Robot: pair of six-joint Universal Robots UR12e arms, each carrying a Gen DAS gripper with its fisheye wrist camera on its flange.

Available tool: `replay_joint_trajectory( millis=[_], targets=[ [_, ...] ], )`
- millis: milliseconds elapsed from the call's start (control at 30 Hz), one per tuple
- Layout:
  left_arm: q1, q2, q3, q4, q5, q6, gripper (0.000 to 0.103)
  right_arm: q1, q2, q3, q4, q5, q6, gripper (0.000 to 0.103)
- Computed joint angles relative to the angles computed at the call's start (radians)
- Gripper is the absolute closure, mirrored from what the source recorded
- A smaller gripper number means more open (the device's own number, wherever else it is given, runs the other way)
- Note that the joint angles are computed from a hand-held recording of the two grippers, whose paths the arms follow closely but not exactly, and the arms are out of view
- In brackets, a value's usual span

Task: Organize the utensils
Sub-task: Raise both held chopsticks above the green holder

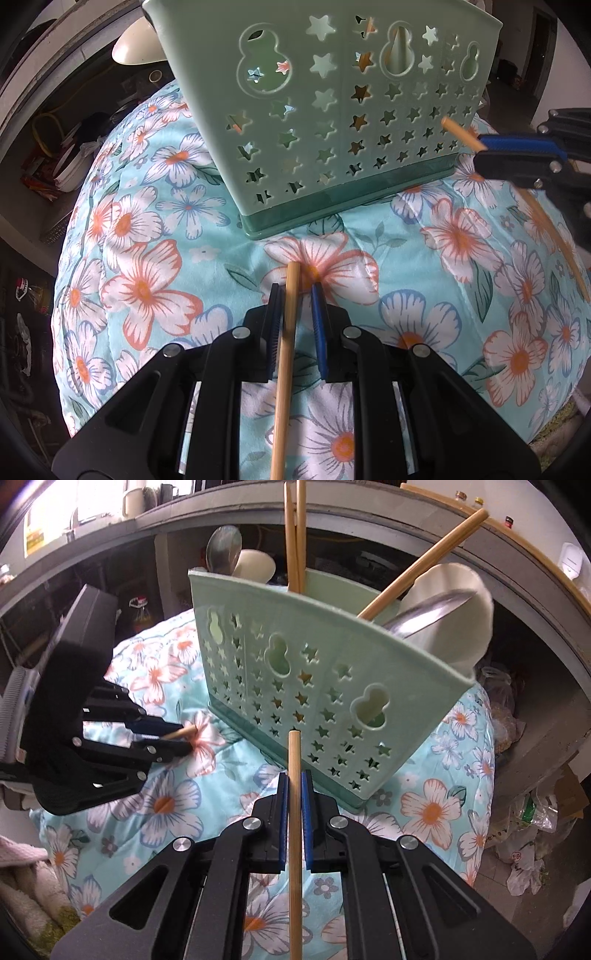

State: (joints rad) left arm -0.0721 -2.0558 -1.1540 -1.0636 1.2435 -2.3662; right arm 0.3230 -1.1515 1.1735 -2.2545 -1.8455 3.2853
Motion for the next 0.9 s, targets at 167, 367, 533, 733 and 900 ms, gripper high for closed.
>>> replay_joint_trajectory(
  millis=[167,367,533,733,900],
  targets=[
    [0.007,0.001,-0.001,-0.005,-0.021,-0.001,0.088,0.004,-0.026,0.020,-0.068,-0.014,0.043,0.096],
    [0.031,-0.010,0.016,-0.046,-0.085,-0.003,0.088,0.008,-0.060,0.050,-0.176,-0.042,0.098,0.096],
    [0.039,-0.018,0.033,-0.064,-0.091,0.000,0.095,0.004,-0.086,0.077,-0.279,-0.047,0.143,0.096],
    [0.049,-0.015,0.047,-0.077,-0.100,-0.006,0.097,-0.012,-0.107,0.111,-0.391,-0.023,0.197,0.096],
    [0.067,0.003,0.052,-0.067,-0.150,-0.019,0.097,-0.015,-0.114,0.125,-0.457,-0.021,0.213,0.096]
  ],
)
